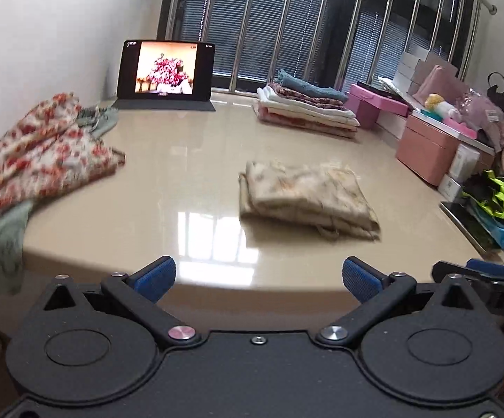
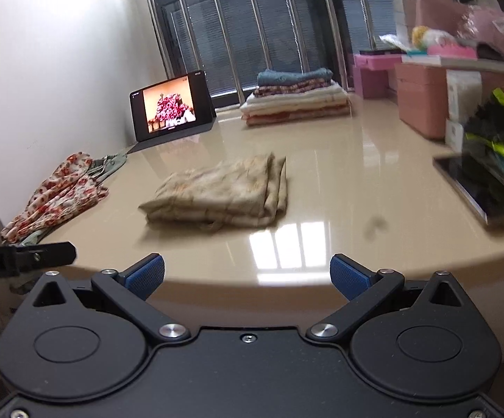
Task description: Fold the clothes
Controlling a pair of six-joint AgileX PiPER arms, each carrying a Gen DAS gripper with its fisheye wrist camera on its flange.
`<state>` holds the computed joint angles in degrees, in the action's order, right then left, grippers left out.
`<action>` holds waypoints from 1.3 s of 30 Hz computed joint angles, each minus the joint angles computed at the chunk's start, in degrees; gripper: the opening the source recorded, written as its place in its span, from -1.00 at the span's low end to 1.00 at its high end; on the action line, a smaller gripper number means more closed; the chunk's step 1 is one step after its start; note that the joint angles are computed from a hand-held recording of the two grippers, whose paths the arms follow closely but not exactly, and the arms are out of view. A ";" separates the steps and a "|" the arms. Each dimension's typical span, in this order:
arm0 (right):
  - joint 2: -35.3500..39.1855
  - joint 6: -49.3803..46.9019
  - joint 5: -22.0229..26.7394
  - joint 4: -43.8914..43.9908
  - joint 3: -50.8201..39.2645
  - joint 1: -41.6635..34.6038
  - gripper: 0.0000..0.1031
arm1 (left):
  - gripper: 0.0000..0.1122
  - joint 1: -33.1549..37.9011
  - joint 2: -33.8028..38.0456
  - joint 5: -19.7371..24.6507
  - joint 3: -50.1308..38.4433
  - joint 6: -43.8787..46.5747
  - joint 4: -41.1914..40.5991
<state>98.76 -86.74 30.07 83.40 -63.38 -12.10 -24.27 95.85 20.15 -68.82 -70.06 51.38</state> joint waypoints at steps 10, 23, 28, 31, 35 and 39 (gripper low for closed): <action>15.76 18.07 -1.22 -18.61 -25.99 5.09 0.99 | 0.81 9.88 12.69 -3.95 -19.61 44.28 -48.16; 41.14 60.13 11.65 -46.99 -66.25 8.03 0.95 | 0.54 13.16 34.99 5.30 -45.90 47.52 -58.84; 37.97 49.35 2.93 -41.76 -56.31 9.01 0.96 | 0.49 13.40 36.21 0.02 -44.60 48.92 -62.08; 36.09 45.16 0.12 -39.72 -52.21 9.58 0.84 | 0.49 12.61 36.05 -2.09 -43.16 50.79 -60.63; 35.27 41.45 0.94 -35.31 -50.84 8.95 0.61 | 0.31 11.15 35.66 -3.31 -41.72 54.56 -59.54; 35.76 39.28 4.82 -31.66 -52.05 8.04 -0.07 | 0.05 9.65 35.34 -4.75 -40.42 48.79 -51.94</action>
<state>134.52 -47.47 34.89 51.75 -115.43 -4.05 -14.62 131.19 15.40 -109.24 -21.27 -0.56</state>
